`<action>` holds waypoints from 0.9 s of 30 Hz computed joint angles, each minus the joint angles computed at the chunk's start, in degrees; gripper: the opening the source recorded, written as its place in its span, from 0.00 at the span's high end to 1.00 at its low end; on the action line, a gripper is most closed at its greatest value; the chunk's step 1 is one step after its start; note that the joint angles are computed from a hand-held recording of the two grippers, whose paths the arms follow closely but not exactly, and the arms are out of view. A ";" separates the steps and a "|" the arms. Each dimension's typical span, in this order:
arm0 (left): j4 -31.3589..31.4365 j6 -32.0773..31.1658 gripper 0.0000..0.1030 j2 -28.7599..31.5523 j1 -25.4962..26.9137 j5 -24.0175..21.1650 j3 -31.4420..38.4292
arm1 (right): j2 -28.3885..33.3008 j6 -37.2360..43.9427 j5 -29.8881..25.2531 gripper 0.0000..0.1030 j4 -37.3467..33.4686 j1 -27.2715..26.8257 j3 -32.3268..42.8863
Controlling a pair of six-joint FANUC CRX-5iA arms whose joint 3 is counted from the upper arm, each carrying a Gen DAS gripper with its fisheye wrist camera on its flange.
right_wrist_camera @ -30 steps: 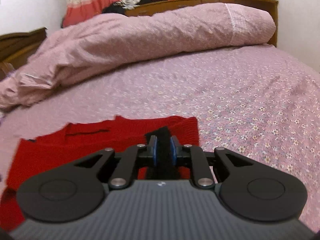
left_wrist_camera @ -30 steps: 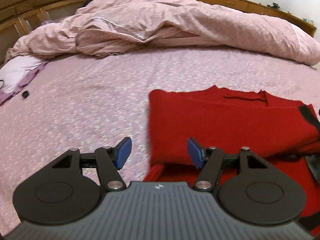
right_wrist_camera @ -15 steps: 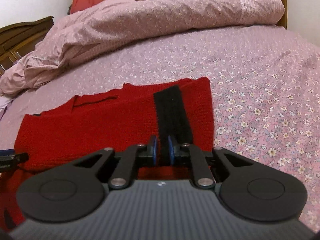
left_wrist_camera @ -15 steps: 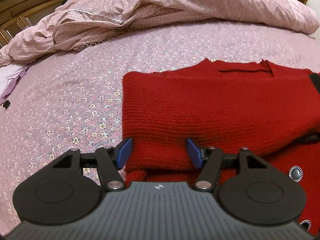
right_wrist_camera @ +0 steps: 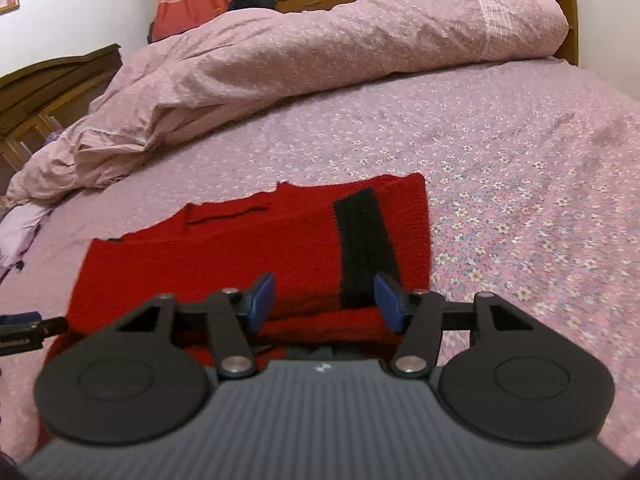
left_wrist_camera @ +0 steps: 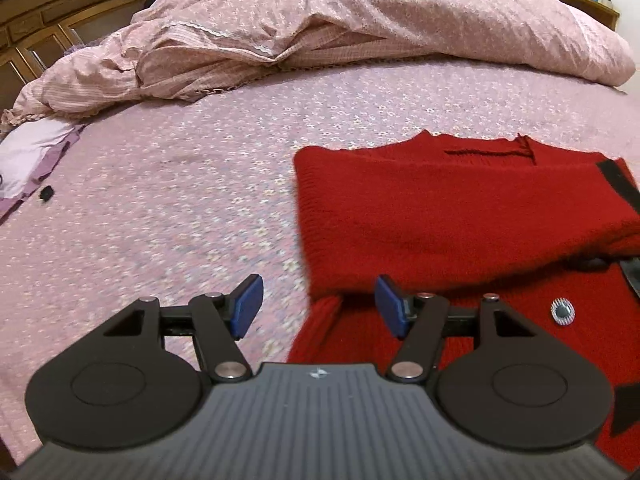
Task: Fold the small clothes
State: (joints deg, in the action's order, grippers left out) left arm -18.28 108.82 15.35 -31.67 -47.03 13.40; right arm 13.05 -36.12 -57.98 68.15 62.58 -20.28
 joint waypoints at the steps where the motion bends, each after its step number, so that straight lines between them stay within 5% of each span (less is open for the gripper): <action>1: 0.46 -0.40 0.34 -1.14 0.25 -0.07 -0.94 | -0.67 0.16 -0.18 0.44 -0.46 0.65 -0.18; 14: 4.62 -2.65 0.34 -15.34 2.92 -0.40 -13.51 | -6.29 7.07 -9.37 0.44 -8.82 12.47 0.91; 27: 15.16 -8.63 0.34 -19.94 6.40 0.81 -23.82 | -8.09 5.72 -9.28 0.44 -16.40 17.95 -1.21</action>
State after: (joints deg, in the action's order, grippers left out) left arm -3.11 100.19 -4.60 -25.27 -46.22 -10.41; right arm 4.96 -30.40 -67.26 51.75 80.53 -21.50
